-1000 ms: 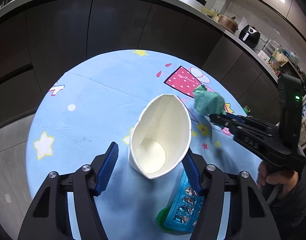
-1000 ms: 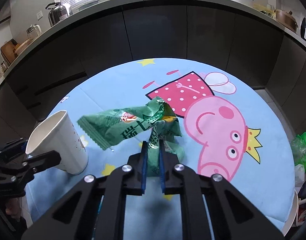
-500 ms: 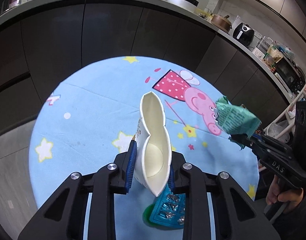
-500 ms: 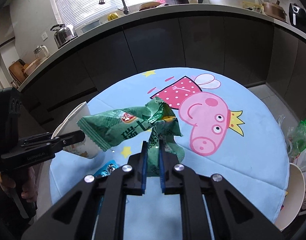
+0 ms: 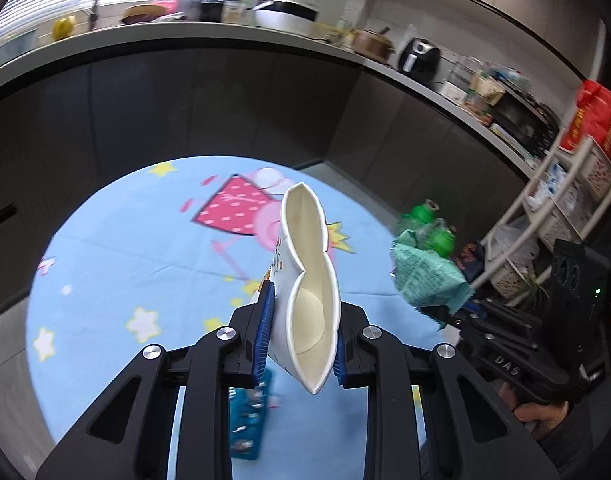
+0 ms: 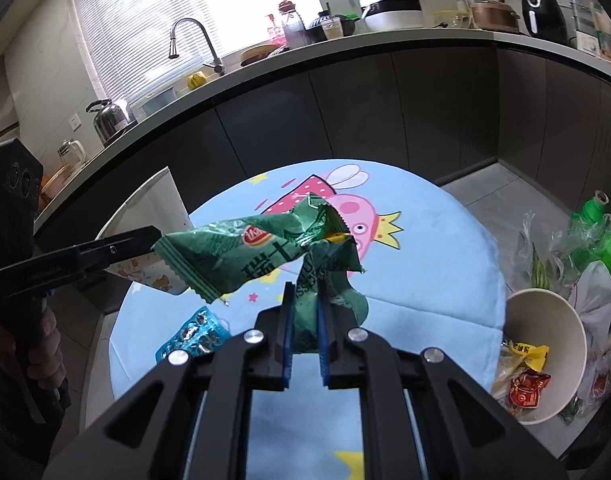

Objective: Collect trash
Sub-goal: 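Carry the cup and green wrapper to the bin and open both grippers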

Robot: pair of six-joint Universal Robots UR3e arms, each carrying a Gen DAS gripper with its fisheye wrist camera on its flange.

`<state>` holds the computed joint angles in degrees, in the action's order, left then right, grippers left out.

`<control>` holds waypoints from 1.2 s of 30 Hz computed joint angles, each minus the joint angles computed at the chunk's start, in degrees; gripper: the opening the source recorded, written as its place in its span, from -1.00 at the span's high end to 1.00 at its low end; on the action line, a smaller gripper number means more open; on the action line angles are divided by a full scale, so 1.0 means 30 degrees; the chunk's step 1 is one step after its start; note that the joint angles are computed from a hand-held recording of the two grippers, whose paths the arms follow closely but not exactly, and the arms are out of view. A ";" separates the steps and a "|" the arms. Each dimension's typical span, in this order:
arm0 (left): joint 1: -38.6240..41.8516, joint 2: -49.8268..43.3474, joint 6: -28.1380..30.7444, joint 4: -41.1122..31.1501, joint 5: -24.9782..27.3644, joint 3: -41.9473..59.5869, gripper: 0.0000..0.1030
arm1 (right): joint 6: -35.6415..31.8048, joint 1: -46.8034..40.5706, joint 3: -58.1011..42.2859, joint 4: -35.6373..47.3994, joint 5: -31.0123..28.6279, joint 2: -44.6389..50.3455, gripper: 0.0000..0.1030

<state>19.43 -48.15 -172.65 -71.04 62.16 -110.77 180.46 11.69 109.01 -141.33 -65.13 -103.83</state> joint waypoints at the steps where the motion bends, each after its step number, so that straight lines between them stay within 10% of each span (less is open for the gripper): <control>1: -0.1622 -0.1149 -0.0975 0.1351 0.0733 0.0265 0.55 | -0.0166 -0.0810 0.0637 0.0262 0.0276 -0.0879 0.78; 9: -1.0310 -0.9722 -0.5107 0.6960 0.4012 0.4645 0.54 | -0.3394 -0.8795 0.3774 0.4484 0.3278 -0.6761 0.78; 19: -1.4874 -1.9409 -0.6324 0.6903 0.4156 1.3710 0.52 | -1.0745 -1.8456 0.6064 1.1089 0.5130 -1.0929 0.77; 33: -1.6612 -3.0844 -0.6084 0.0444 0.4261 2.7798 0.37 | -0.9232 -1.5744 0.9744 -0.0254 0.1042 -0.1740 0.76; 36: -1.6680 -3.2048 -0.6089 -0.0066 0.4599 2.9153 0.24 | -0.8718 -1.4785 1.0007 -0.3168 0.0095 0.0717 0.51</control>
